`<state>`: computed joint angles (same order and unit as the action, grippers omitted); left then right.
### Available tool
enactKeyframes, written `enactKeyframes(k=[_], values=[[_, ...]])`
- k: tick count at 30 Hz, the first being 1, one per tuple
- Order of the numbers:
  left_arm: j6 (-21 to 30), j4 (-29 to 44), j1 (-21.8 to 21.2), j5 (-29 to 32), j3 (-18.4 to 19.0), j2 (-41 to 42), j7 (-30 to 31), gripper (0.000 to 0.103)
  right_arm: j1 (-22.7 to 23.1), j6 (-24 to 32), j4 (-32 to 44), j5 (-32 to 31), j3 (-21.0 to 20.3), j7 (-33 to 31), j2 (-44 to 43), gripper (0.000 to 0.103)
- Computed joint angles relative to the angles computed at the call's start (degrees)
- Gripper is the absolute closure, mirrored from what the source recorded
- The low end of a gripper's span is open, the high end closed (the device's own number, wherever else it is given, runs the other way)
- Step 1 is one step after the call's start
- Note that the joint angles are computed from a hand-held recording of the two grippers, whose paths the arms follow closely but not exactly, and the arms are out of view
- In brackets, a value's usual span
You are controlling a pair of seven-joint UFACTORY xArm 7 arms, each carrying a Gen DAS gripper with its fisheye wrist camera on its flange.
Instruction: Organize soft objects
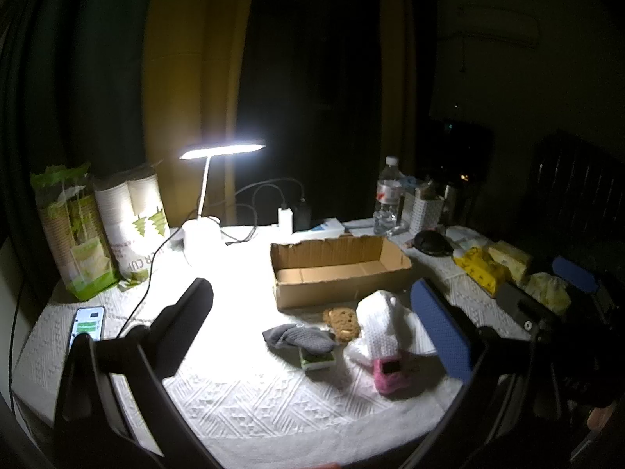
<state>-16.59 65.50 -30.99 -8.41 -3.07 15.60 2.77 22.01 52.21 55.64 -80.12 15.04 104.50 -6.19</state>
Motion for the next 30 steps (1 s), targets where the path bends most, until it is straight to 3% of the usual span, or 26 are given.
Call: enactKeyframes(k=[6,19,23,30], values=[[0.43,0.50,-2.33,-1.85,2.06,0.26,1.11,0.001,-0.05,-0.16,-0.69,0.36,-0.10,0.68,-0.49,0.001],[1.63,2.56,-0.76,-0.55,0.95,2.75,0.08,0.001,-1.11,-2.08,-0.66,0.40,-1.05,0.33,0.91,0.001],[6.41,5.31,0.90,1.72,-0.01,5.76,-1.77,0.001,-1.89,-5.15,-0.83,0.50,-2.46,1.22,2.74,0.001],[13.20,11.98,-0.48,6.13,2.54,12.24,-6.74,0.001,-3.53,-12.42,-0.11,1.52,-5.70,0.13,7.36,0.001]])
